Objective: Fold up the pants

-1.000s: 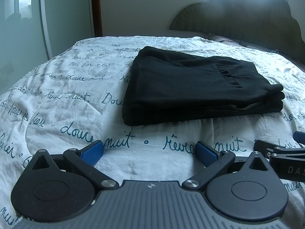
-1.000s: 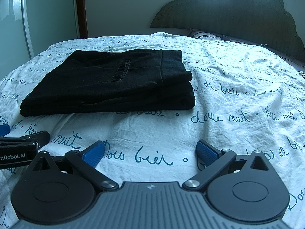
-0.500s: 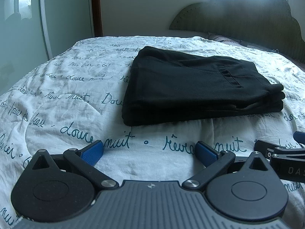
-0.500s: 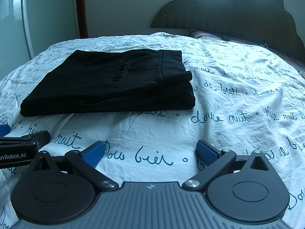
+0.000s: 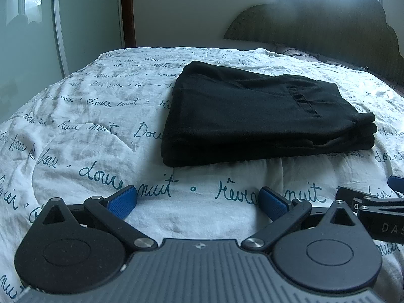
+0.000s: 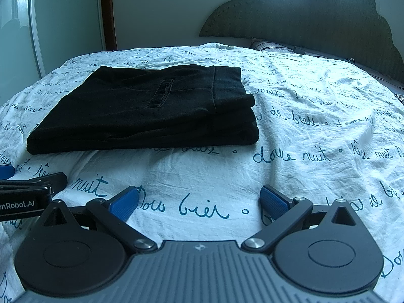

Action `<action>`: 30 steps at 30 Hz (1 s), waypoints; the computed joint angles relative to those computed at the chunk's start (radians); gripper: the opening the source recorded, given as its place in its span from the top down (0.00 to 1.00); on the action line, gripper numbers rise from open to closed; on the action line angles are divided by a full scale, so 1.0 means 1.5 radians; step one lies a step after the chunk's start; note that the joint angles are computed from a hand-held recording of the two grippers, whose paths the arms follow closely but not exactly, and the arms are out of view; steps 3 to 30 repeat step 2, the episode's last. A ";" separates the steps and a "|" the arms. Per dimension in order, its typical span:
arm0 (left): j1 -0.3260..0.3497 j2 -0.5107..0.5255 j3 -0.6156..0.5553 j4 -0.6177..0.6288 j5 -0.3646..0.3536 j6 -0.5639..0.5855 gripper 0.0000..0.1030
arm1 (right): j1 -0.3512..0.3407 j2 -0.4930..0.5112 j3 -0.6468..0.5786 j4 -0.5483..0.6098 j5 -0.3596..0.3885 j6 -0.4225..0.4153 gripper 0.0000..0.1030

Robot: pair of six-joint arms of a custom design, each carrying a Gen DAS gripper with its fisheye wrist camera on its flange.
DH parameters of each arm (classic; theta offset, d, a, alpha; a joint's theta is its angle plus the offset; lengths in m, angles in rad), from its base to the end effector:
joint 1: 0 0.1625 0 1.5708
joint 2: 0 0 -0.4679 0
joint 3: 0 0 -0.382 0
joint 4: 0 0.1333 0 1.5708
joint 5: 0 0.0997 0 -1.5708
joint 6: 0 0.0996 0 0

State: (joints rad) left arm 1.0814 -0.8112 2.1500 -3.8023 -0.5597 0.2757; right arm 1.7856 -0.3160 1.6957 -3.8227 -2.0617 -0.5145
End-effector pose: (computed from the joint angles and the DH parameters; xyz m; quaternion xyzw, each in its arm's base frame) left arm -0.0494 -0.5558 0.1745 0.1006 0.8102 -0.4221 0.3941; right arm 0.2226 -0.6154 -0.0473 0.2177 -0.8580 0.3723 0.2790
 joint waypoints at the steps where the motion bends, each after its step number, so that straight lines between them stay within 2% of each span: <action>1: 0.000 0.000 0.000 0.000 0.000 -0.001 0.00 | 0.000 0.000 0.000 0.000 0.000 0.000 0.00; 30: 0.000 0.000 0.000 0.000 0.000 -0.001 0.00 | 0.000 0.000 0.000 0.000 0.000 0.000 0.00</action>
